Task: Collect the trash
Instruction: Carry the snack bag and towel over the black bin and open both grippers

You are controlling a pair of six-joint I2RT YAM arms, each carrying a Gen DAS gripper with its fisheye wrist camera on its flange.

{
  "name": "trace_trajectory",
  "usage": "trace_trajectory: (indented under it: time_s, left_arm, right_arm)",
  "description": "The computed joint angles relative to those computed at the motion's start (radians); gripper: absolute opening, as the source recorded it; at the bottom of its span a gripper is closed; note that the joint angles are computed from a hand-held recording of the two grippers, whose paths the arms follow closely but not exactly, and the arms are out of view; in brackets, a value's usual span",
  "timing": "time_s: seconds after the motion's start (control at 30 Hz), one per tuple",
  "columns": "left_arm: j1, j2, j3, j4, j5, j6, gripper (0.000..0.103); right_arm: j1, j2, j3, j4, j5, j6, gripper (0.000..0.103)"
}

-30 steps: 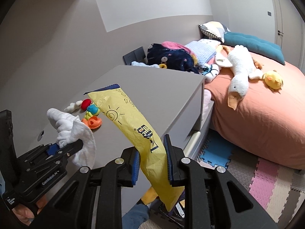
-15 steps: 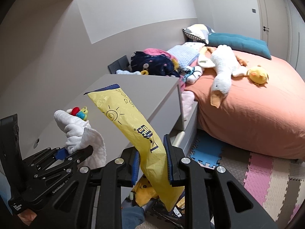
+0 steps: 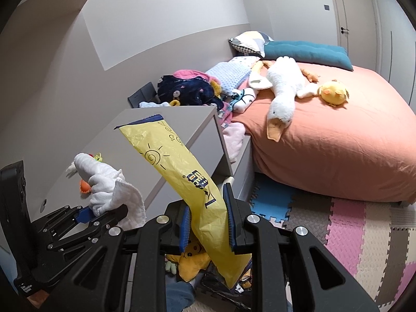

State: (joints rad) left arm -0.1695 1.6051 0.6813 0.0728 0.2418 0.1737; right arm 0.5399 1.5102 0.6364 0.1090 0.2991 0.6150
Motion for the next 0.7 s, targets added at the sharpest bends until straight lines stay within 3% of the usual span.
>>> trace_trajectory:
  time_s: [0.7]
  left_arm:
    - [-0.133,0.069,0.038,-0.031,-0.004,0.012,0.033]
  right_arm:
    - [-0.081,-0.052,-0.096,0.0,-0.019,0.031,0.024]
